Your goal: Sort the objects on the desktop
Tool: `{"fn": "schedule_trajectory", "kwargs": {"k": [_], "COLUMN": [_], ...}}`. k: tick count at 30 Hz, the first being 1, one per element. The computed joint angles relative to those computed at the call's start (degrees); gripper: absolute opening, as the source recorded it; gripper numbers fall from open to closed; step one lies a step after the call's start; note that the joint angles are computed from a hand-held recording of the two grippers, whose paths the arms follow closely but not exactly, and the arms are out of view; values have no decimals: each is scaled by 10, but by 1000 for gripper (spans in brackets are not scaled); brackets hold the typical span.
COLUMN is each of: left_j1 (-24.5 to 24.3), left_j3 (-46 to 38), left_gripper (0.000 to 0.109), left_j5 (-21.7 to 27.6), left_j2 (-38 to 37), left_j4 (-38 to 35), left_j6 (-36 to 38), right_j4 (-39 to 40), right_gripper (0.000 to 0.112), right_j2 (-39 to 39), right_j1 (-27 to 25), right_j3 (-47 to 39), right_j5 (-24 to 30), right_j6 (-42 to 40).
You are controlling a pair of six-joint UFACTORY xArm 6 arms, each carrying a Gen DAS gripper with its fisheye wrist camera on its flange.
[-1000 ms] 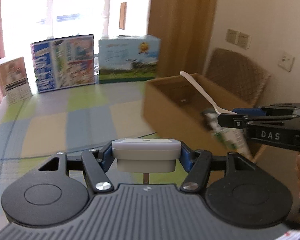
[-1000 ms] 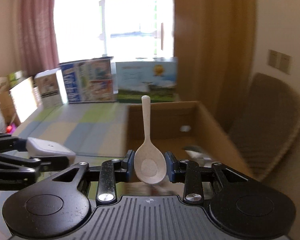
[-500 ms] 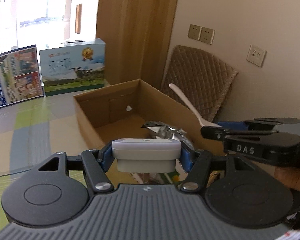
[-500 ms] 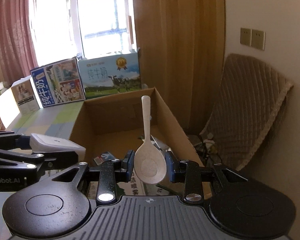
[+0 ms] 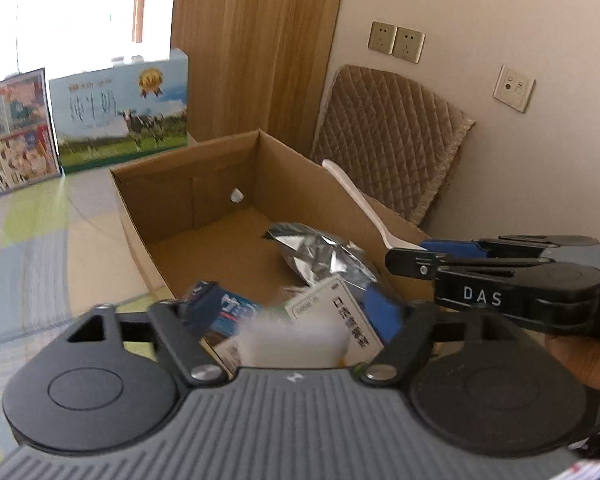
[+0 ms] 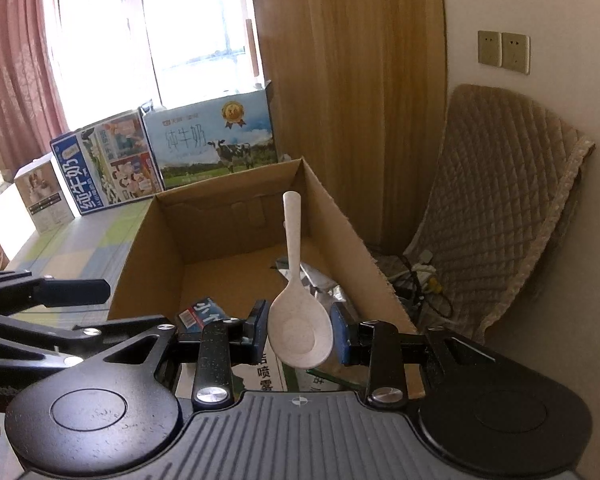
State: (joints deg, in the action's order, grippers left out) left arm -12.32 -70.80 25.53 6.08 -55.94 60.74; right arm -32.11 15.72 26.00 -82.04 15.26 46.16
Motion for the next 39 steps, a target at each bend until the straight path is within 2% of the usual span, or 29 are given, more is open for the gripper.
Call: {"fn": "schedule_trajectory", "kwargs": {"k": [4,7,9,10,14,16,19,22,26,39], "left_j1": [5,8,12,14,22,26,30,30,31,56], "left_j3": [-1,3,7,11,26,35,54,78,114,217], "left_gripper": [76,77,78,80,85,93,102,101,102,102], "left_j5": [0,-3,-3,-3,-6,-10,-23,-42,-57,5], "left_j2": [-2,-7,-13,-17,-33,-42,-61,-85,-124,-280], "left_j4": [4,13,15,15,19,21,25,52,96,182], "left_j6": [4,6,6,8,12,5,-4,-36,-89,-215], "right_j4": [23,68,79,64,30,18,-12,-42,-28,18], "right_gripper": [30,31,49,63,65,67,78,90,101,101], "right_j2": [12,21,24,23,4,-13,-47,-84,-134,-275], "right_j1": [4,7,7,6,6,8,12,20,38,90], "right_j3": [-15,-26,-32,-33,-21,-7,24,55,95,204], "right_j5": [-4,-18,-21,-21,-21,-17,-10,9,43,120], "right_j6": [-22,-59,-58,-40,-5,5,37,72,60,36]}}
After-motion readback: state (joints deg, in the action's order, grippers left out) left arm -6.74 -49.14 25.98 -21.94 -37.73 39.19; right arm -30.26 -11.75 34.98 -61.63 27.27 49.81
